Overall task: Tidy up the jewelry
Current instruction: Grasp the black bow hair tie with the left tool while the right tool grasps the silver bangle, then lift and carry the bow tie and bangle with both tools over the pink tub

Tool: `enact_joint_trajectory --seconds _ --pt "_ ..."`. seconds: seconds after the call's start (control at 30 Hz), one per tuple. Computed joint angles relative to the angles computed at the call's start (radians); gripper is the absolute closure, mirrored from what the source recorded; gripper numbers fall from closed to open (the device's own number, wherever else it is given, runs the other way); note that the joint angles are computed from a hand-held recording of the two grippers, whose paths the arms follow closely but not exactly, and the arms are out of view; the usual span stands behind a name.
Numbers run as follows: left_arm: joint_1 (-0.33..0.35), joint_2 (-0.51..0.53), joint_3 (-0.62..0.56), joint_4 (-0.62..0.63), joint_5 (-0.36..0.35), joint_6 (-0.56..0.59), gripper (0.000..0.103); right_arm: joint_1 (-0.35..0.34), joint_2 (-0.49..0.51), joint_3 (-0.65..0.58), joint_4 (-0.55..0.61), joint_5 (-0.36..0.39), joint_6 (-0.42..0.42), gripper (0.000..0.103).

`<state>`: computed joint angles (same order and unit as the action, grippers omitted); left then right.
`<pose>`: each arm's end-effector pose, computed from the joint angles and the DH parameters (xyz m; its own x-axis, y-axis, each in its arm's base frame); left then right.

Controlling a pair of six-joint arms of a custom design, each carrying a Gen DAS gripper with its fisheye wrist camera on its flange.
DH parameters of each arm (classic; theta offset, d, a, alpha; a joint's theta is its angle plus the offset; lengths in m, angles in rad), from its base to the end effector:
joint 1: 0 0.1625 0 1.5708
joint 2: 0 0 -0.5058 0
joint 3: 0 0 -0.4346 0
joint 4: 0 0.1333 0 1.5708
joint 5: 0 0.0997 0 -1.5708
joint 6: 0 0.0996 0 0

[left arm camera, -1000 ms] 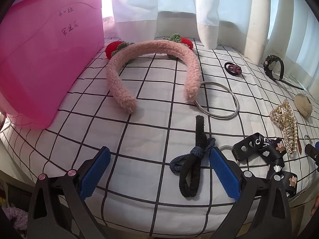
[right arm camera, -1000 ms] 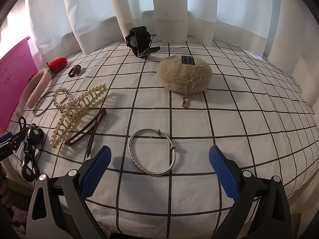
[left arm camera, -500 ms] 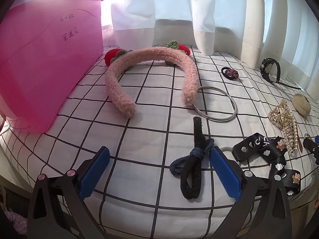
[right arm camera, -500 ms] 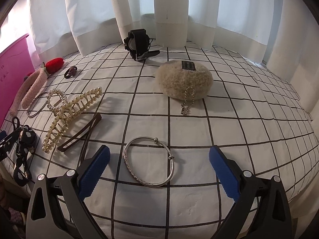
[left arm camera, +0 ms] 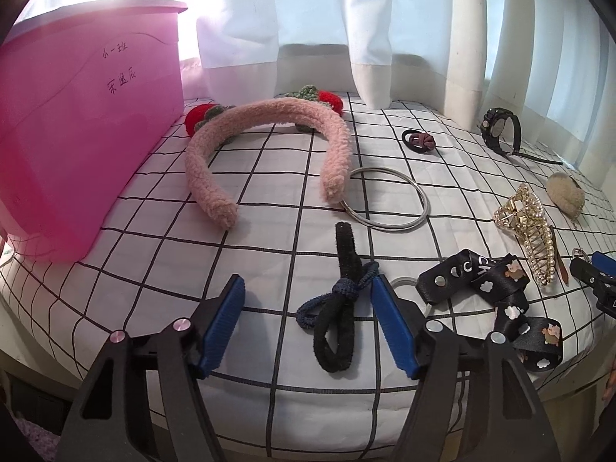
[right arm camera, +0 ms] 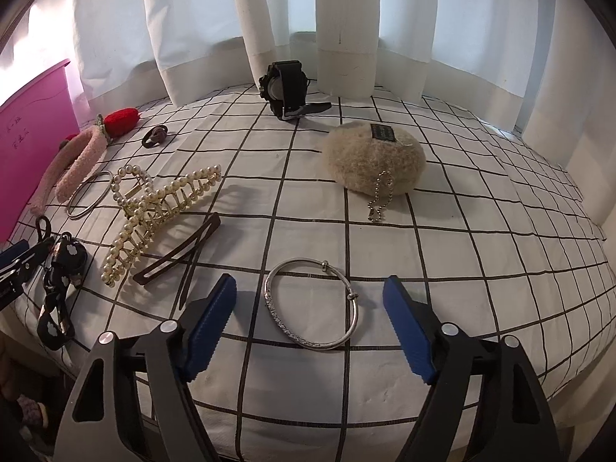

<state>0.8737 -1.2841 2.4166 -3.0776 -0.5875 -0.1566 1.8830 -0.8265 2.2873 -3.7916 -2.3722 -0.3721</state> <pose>-0.1170 -0.4765 0.2392 -0.7059 0.0097 -0.7082 0.4935 0.7240 -0.4820 0.2155 -0.4667 0.1210 -0.6774 -0.0111 0.7355 -0.5034 0.7361 -0.4525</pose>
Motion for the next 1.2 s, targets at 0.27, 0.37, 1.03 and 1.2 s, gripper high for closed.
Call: enact_joint_trajectory --seconds 0.27,0.37,1.03,1.2 --pt "-0.018 0.011 -0.004 0.015 -0.014 0.011 0.090 0.009 0.000 0.004 -0.002 0.018 -0.012 0.056" --pt "-0.017 0.004 -0.005 0.032 -0.016 -0.023 0.090 0.009 -0.003 0.006 0.002 0.025 -0.004 0.056" --pt "-0.065 -0.038 -0.016 0.091 0.029 -0.079 0.090 0.043 -0.056 0.002 0.066 0.059 0.019 0.056" --pt "-0.105 -0.080 -0.038 0.190 0.051 -0.137 0.090 0.080 -0.099 -0.027 0.156 0.067 0.030 0.056"
